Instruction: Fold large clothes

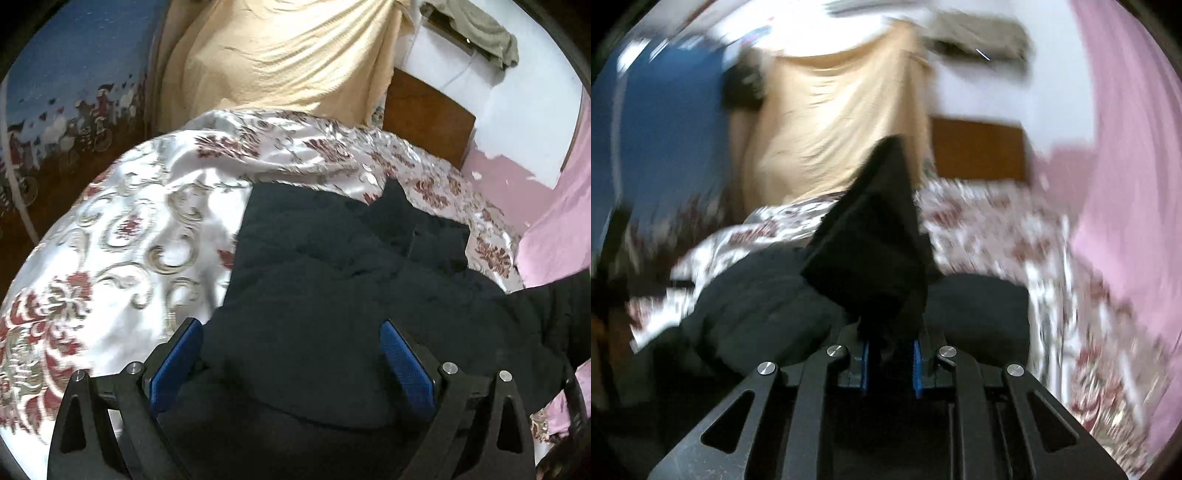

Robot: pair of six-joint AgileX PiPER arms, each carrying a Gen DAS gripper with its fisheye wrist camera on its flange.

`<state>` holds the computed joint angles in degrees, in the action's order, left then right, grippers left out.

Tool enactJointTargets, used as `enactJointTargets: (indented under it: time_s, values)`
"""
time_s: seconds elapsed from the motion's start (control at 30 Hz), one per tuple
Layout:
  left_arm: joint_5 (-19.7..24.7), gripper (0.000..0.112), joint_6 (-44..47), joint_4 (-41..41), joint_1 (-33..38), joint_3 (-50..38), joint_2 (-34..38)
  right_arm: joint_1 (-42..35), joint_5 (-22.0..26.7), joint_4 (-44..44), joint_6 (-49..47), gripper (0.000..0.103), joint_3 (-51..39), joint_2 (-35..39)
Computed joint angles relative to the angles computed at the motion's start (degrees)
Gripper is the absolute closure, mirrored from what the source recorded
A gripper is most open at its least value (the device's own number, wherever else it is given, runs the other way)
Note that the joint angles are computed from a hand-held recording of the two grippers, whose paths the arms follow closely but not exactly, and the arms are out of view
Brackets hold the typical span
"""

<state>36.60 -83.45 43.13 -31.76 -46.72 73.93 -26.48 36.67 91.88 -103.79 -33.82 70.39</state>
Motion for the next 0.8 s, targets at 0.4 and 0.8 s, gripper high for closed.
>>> enactJointTargets:
  time_s: [0.4,0.8]
  values:
    - [-10.44,0.015,-0.04,1.06,1.66,1.93,3.12,-14.0,4.13,-16.06,26.12,0.045,-13.55,19.53]
    - [-7.01,0.009,15.18,-2.55,0.9,-6.11,15.09,0.33,-4.56,-16.47,9.49,0.065,-11.67,19.23]
